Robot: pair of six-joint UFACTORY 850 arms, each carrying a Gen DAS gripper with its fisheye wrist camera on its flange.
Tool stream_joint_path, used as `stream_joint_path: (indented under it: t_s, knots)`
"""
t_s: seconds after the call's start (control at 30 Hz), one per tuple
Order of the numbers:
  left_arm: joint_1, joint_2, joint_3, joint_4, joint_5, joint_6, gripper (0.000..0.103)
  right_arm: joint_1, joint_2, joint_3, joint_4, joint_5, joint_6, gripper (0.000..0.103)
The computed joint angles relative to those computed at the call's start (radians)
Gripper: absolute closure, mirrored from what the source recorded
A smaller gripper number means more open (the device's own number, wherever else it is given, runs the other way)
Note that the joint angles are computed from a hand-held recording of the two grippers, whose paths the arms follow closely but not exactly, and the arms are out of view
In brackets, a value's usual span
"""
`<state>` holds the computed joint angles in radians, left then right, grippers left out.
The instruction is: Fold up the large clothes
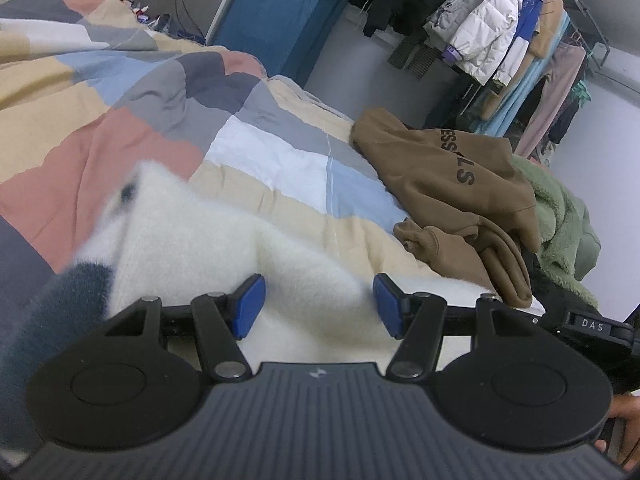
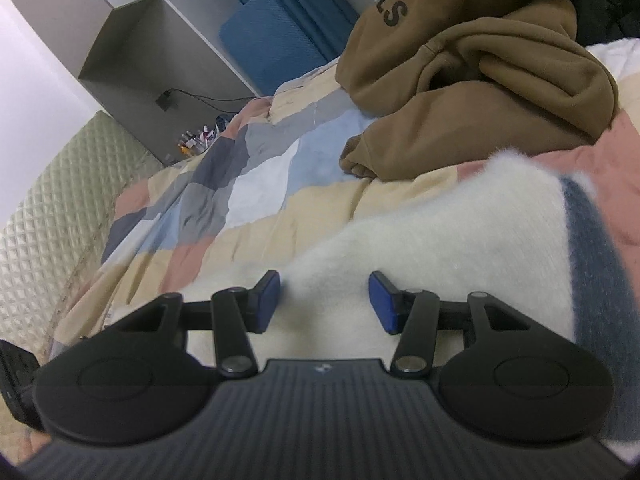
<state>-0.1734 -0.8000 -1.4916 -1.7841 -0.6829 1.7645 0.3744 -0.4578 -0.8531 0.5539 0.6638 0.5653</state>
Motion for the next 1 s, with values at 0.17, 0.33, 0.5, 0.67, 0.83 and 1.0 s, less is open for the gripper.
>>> stream_joint_path:
  t_s: [0.17, 0.33, 0.5, 0.67, 0.83, 1.0]
  knots:
    - [0.018, 0.038, 0.051, -0.049, -0.038, 0.067, 0.037, 0.016, 0.038, 0.014, 0.059, -0.017, -0.089, 0.050]
    - [0.025, 0.111, 0.138, -0.196, -0.006, 0.267, 0.034, 0.062, 0.094, 0.042, 0.229, 0.008, -0.311, 0.047]
    - [0.053, 0.138, 0.157, -0.274, 0.048, 0.299, 0.033, 0.093, 0.161, 0.094, 0.439, 0.061, -0.493, 0.045]
    - [0.073, 0.114, 0.119, -0.277, 0.153, 0.239, 0.031, 0.091, 0.201, 0.157, 0.567, 0.136, -0.470, 0.017]
    - [0.082, 0.062, 0.058, -0.152, 0.172, 0.087, 0.031, 0.034, 0.192, 0.180, 0.459, 0.093, -0.307, 0.018]
    - [0.073, 0.027, 0.028, -0.147, 0.168, 0.080, 0.031, 0.010, 0.121, 0.113, 0.481, 0.047, -0.414, 0.023]
